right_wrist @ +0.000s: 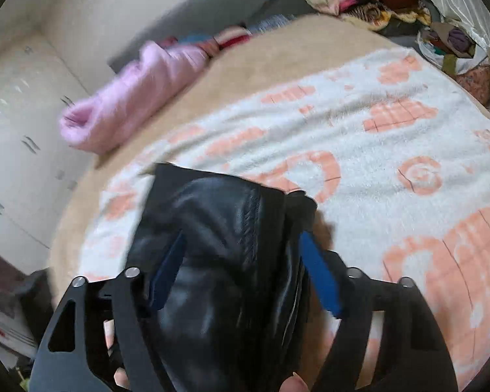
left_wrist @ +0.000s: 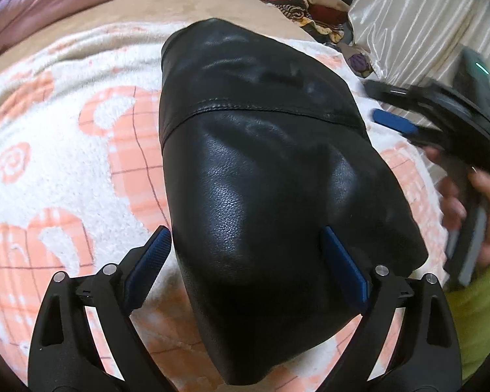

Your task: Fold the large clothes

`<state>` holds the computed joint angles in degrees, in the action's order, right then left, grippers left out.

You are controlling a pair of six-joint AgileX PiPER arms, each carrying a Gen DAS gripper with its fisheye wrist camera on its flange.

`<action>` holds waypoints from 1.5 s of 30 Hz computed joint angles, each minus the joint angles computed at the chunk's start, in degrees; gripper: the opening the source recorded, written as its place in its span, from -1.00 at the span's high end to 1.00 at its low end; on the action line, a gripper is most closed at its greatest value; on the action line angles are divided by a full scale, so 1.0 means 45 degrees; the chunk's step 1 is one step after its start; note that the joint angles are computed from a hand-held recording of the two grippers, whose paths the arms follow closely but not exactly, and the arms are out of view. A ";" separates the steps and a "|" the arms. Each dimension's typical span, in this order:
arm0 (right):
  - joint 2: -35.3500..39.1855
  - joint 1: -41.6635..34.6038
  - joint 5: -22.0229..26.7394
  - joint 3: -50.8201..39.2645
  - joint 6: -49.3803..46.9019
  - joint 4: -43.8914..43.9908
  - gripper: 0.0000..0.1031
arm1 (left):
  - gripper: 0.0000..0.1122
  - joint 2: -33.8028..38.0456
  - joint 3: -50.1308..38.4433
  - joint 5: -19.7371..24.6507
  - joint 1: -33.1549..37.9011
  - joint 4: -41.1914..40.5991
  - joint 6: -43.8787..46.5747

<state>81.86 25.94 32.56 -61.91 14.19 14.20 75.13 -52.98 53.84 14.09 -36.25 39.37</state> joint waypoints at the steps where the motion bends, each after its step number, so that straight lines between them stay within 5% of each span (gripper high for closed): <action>1: 0.0487 0.0241 -0.0107 -0.0351 0.0565 -0.0534 -0.27 | -0.53 -0.0009 -0.0032 -0.0333 -0.0463 0.0228 -0.0400; 2: 0.0834 0.0502 -0.0318 -0.0569 0.0621 -0.0623 0.22 | -0.53 -0.0095 -0.0026 -0.0443 -0.0584 0.0386 -0.0505; 4: 0.0693 0.0957 -0.0543 -0.0623 -0.0153 -0.0530 0.77 | -0.53 -0.0308 0.0019 -0.0715 -0.0765 0.0735 -0.0685; 9: -0.1067 0.0296 -0.1202 0.0109 -0.4354 0.3067 0.83 | -0.64 -0.0613 -0.0093 -0.1030 -0.1173 0.0907 -0.0853; 14: -0.0569 -0.0445 -0.1203 0.0633 -0.4657 0.3264 0.82 | -0.65 -0.0304 -0.0102 -0.1021 -0.1518 0.0908 -0.0967; 21: 0.0181 -0.0886 -0.2262 0.1989 -0.5720 0.4748 0.63 | -0.65 0.0049 -0.0171 -0.0534 -0.1083 0.0406 -0.0328; 28: -0.0052 -0.0263 -0.2633 0.2178 -0.2845 0.2018 0.43 | -0.64 -0.0416 0.0059 -0.0363 -0.1014 0.0471 -0.0483; 34: -0.1038 0.0093 -0.2012 0.2456 -0.1375 0.0745 -0.13 | -0.65 -0.0762 -0.0010 -0.0112 -0.0988 0.0576 -0.0783; 40: -0.2823 0.0915 -0.1735 0.3273 0.0219 -0.0506 -0.49 | -0.66 -0.1375 0.0044 0.0119 -0.1074 0.0723 -0.1156; 45: -0.4523 0.2242 -0.1033 0.3596 0.3491 -0.3410 -0.71 | -0.66 -0.1929 -0.0011 0.0633 -0.0743 0.0593 -0.1103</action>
